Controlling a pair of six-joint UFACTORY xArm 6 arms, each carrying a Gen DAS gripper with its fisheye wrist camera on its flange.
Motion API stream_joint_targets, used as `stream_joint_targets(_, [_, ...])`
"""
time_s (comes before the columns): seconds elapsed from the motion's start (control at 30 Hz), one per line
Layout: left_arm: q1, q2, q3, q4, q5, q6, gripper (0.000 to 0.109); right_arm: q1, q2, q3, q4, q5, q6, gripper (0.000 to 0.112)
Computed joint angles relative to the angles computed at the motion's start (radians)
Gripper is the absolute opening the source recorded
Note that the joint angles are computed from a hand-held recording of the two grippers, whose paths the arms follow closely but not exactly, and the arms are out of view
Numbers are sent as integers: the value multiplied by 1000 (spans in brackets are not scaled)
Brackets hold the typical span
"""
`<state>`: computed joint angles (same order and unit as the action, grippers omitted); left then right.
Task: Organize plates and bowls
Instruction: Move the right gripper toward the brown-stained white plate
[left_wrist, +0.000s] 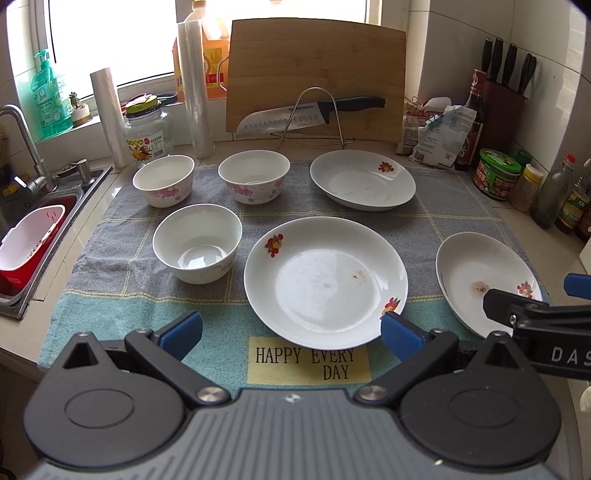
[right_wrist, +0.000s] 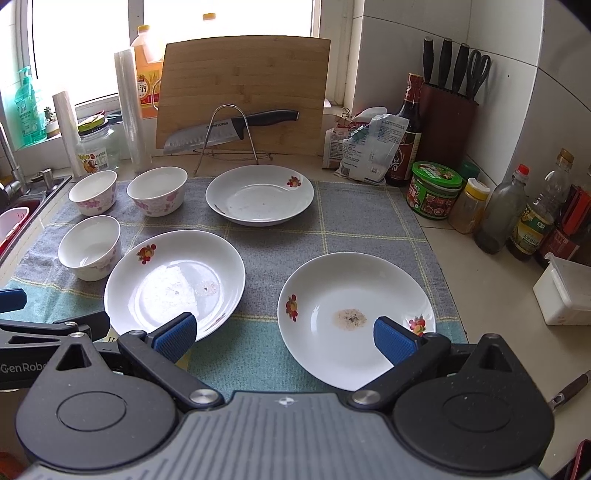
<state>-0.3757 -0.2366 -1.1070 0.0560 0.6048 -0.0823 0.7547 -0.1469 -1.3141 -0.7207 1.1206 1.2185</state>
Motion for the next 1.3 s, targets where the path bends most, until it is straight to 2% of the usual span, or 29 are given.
stream_joint_targets(0.3, [15, 13, 18, -116, -78, 182, 102, 9, -11, 20, -28, -41, 22, 103])
stream_joint_targets(0.6, [26, 36, 34, -304, -155, 421, 102, 29, -1, 12, -51, 4, 48, 103])
stream_joint_targets(0.97, [5, 68, 23, -580, -113, 806, 102, 64, -17, 34, -70, 92, 116, 103])
stream_joint_targets(1.13, [-22, 82, 17, -632, -96, 880, 102, 52, -51, 69, -69, 104, 119, 103])
stream_joint_targets(1.3, [-51, 98, 17, -692, -97, 935, 102, 5, -107, 141, -54, 48, 97, 103])
